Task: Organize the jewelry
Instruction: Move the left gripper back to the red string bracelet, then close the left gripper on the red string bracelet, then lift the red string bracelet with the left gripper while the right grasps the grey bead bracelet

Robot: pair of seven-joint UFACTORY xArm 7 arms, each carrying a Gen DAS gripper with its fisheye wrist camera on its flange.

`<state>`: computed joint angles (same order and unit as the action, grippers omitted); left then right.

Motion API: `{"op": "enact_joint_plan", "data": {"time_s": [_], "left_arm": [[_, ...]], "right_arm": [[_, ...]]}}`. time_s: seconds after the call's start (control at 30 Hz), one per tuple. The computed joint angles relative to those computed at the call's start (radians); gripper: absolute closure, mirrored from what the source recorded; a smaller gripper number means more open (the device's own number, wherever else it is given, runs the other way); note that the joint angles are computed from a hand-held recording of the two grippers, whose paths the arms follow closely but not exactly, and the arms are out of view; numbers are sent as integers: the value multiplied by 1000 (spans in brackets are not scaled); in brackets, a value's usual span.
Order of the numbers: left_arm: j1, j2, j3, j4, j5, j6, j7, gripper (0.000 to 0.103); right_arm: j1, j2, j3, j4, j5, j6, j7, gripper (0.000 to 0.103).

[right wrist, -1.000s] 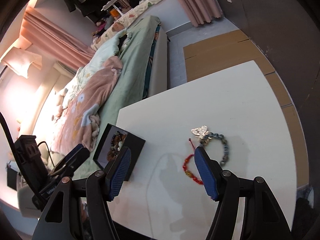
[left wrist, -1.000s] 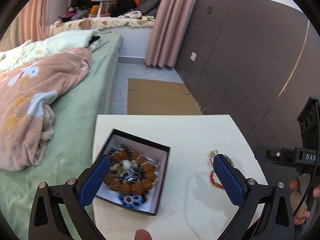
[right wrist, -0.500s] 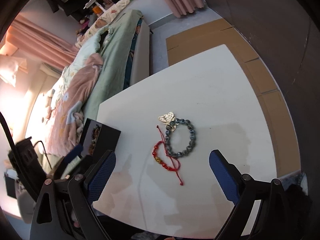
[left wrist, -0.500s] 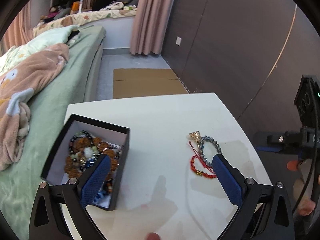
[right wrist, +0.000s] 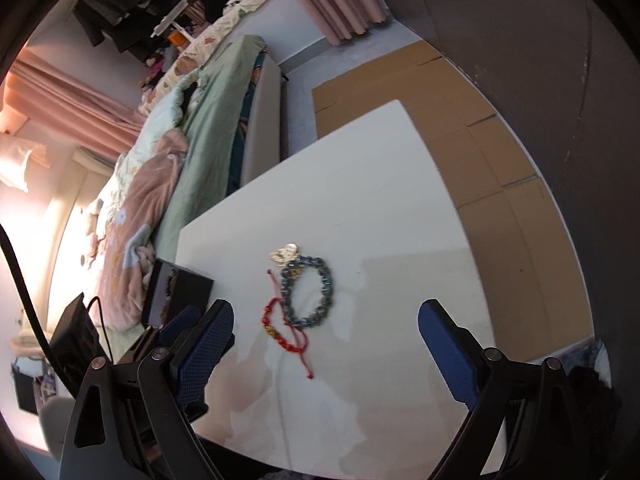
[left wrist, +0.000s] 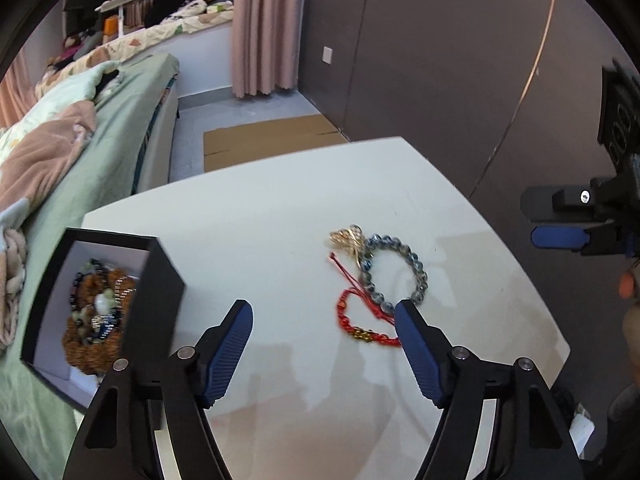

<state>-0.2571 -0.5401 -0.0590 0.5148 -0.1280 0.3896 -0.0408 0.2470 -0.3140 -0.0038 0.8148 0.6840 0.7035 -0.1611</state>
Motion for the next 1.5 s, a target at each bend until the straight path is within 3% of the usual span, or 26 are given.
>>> {"op": "enact_joint_plan", "data": {"time_s": [0.1, 0.33, 0.43, 0.67, 0.97, 1.07, 1.5], "left_arm": [[15, 42, -29, 10, 23, -3, -24, 37], [46, 89, -78, 20, 102, -33, -93, 38], [62, 117, -97, 33, 140, -30, -132, 48], [41, 101, -81, 20, 171, 7, -128, 50], [36, 68, -38, 4, 145, 43, -50, 95], [25, 64, -13, 5, 111, 50, -15, 97], [55, -26, 53, 15, 12, 40, 54, 97]], "right_arm": [[-7, 6, -4, -1, -2, 3, 9, 8], [-16, 0, -6, -6, -18, -6, 19, 8], [-18, 4, -3, -2, -30, -1, 29, 8], [-14, 15, 6, 10, -45, 7, 35, 8], [-3, 22, 20, 12, -57, 0, 47, 8], [5, 28, 28, 12, -64, -3, 49, 9], [28, 161, 114, 102, -261, -1, 186, 58]]}}
